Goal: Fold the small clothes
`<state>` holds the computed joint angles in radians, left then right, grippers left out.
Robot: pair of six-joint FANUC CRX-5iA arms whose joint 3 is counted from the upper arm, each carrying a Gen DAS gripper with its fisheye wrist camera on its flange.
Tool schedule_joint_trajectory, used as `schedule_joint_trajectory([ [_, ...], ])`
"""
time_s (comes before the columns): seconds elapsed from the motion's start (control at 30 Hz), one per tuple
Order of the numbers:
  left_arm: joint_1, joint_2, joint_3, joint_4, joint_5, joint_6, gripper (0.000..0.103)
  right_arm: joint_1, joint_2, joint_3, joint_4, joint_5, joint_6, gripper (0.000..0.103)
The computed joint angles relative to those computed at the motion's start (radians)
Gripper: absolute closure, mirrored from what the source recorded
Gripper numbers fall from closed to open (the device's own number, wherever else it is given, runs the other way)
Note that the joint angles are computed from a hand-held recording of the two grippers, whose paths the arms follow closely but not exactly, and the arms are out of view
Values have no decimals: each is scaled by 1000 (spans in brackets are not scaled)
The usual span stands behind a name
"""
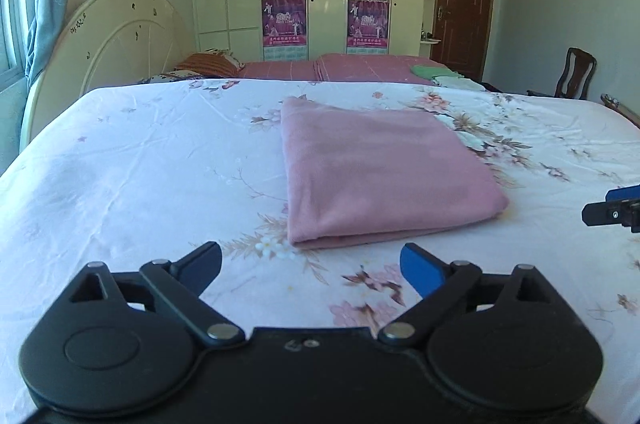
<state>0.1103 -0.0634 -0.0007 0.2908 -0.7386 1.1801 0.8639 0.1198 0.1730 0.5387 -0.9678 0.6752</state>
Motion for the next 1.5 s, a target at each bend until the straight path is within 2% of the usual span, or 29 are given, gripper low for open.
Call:
schedule_joint_trajectory([
  [0.03,-6,-33,-5,-20,-22,24,4,28,-38,-40,30,4,-43,36],
  [0.1,-16,-111,-43,-24,-19,52,0,95,-111,-111,105,-6,-139,31],
  [0.17,-16,-173,-69,4,-38,60,0,167,-163,-157,201,-51,-231,3],
  [0.2,-20,-193,-71,7,-49,70,0,204,-186,-177,251,-76,-272,0],
  [0.3,-38,-236,-43,-35,-123,107,0,301,-227,-192,335,-156,-345,0],
  [0.47,-43,-341,-86,-10,-122,91,0,442,-266,-199,434,-278,-411,0],
  [0.53,-39,-365,-96,8,-123,91,0,477,-258,-184,456,-335,-407,0],
  [0.67,-43,-397,-90,-30,-130,139,0,526,-254,-176,491,-387,-398,0],
  [0.8,-34,-418,-91,-45,-131,172,0,548,-259,-192,534,-428,-428,0],
  [0.97,-26,-438,-102,-29,-129,152,0,546,-283,-208,522,-431,-485,0],
  [1.5,-49,-469,-118,-44,-97,155,0,582,-321,-232,562,-448,-521,0],
])
